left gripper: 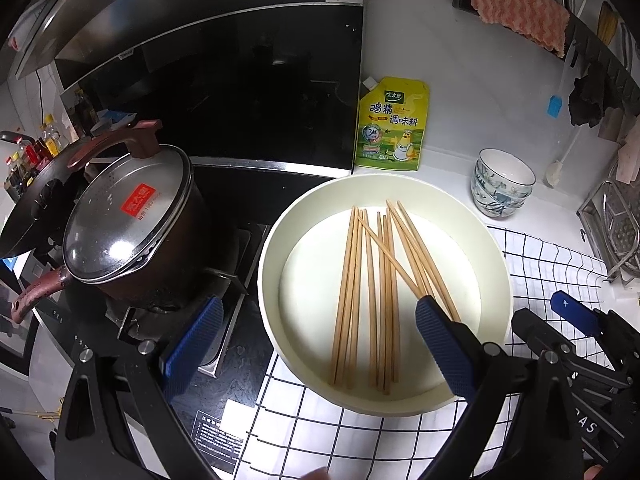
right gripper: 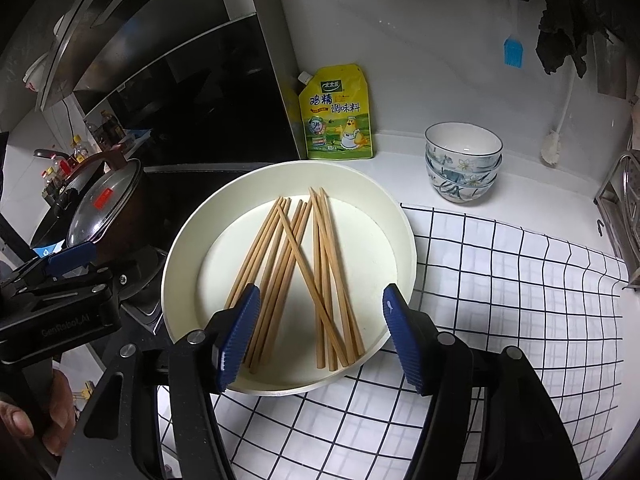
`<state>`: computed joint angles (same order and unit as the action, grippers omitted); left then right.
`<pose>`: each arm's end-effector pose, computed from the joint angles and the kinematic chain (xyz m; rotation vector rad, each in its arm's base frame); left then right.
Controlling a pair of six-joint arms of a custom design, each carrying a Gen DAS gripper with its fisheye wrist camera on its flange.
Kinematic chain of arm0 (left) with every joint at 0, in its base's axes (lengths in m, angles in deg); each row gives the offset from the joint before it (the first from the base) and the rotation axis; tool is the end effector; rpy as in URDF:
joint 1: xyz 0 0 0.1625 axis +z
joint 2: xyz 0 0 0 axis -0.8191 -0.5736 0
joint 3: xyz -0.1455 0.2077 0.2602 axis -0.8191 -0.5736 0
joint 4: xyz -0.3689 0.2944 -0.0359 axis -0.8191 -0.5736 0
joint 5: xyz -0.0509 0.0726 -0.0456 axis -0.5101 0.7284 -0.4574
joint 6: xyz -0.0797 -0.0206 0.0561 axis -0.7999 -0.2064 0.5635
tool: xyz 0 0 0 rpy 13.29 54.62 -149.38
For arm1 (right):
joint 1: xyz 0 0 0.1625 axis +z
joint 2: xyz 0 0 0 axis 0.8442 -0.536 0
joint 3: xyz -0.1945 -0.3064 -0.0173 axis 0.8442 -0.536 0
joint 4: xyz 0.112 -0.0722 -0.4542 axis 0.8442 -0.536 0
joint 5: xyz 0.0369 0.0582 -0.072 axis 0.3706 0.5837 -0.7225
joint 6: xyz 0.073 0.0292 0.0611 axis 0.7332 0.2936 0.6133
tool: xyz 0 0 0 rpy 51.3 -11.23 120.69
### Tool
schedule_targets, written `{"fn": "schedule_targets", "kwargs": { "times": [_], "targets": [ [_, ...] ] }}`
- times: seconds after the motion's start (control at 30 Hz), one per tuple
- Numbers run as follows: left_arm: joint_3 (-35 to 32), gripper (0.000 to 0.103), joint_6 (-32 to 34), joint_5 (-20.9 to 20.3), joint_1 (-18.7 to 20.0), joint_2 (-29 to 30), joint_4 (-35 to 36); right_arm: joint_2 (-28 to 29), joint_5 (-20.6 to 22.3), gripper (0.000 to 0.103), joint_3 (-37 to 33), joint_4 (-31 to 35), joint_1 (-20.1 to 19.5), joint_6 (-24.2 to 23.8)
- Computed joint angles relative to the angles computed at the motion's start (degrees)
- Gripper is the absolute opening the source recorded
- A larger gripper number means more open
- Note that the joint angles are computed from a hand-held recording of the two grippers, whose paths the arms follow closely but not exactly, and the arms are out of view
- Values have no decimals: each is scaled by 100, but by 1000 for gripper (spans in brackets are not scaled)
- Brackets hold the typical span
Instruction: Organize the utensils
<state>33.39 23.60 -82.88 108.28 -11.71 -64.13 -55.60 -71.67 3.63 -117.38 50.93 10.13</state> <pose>-0.2640 -0.6978 0.2281 0.6053 2.3072 -0.6296 0.2829 -0.6437 0.1730 0.0637 -2.3536 0.8966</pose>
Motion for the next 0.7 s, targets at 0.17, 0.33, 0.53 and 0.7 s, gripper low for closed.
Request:
{"fn": "schedule_targets", "kwargs": {
  "times": [0.17, 0.33, 0.53, 0.7],
  "targets": [
    [13, 95, 23, 41, -15, 10, -34, -19, 5, 61, 28, -50, 3, -1],
    [38, 95, 14, 16, -13, -18, -37, -22, 17, 61, 27, -42, -1, 15],
    [43, 95, -19, 22, -18, -27, -7, 0, 19, 61, 4, -32, 1, 26],
    [-40, 95, -90, -18, 7, 12, 132, 10, 9, 61, -8, -37, 1, 42]
  ]
}}
